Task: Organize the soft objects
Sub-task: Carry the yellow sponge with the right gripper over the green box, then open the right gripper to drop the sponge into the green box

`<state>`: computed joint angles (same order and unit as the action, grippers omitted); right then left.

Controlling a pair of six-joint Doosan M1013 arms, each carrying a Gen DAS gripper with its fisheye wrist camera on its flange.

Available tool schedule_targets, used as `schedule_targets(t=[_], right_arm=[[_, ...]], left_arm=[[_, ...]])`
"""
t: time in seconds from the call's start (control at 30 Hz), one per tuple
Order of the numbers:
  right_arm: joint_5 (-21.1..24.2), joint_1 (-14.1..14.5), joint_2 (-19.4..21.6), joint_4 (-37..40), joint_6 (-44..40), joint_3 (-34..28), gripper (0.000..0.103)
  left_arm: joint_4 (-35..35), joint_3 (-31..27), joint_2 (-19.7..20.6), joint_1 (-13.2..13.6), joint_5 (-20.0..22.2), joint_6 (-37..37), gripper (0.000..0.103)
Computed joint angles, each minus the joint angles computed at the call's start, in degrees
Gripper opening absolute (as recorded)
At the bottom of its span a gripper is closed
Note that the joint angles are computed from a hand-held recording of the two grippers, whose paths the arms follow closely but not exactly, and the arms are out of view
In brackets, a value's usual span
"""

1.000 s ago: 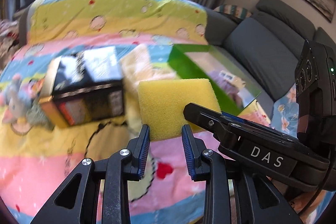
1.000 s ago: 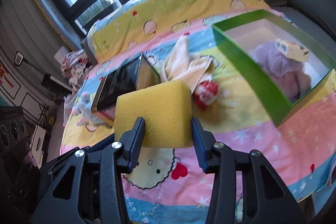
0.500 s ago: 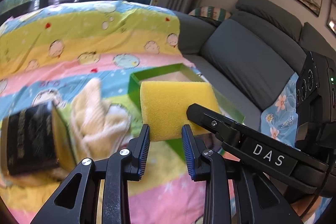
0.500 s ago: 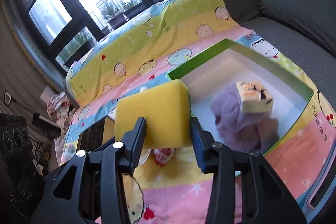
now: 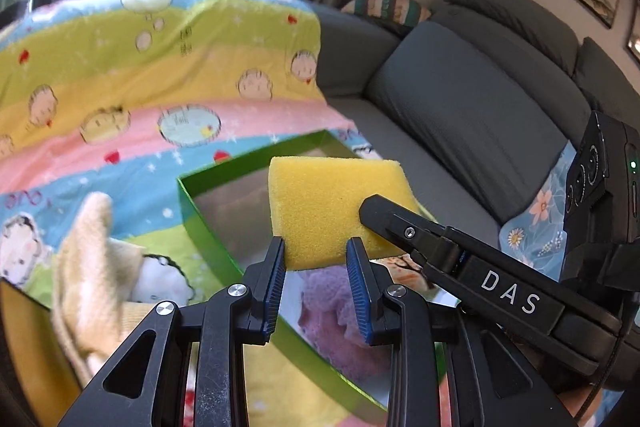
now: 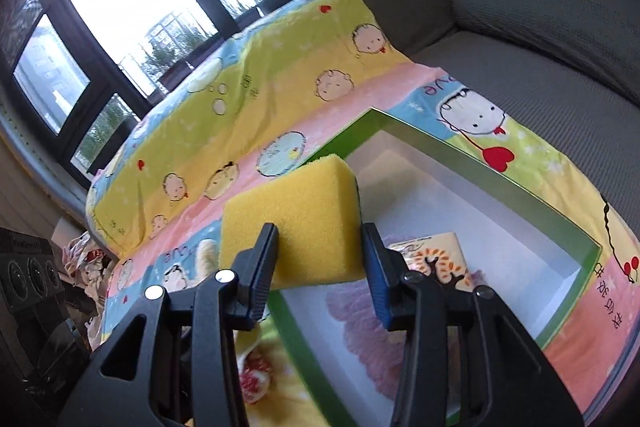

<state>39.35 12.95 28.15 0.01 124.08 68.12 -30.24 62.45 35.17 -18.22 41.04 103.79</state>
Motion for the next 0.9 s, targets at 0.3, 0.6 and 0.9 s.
schedule_targets(t=[0.3, 0.6, 0.9], right_arm=[[3.51, -0.69, 1.63, -3.17, 3.86, -1.03, 0.039], [2.40, -0.58, 1.15, -4.65, 6.72, -0.23, 0.047], [0.37, 0.75, -1.23, -11.70, 12.28, 1.88, 0.075]], left_arm=[[-0.02, -3.73, 3.50, -0.38, 4.93, -2.61, 0.031], [-1.45, -3.46, 2.97, -0.09, 5.62, -0.57, 0.033], [-3.73, 2.88, -1.86, 1.65, 0.96, 1.03, 0.072]])
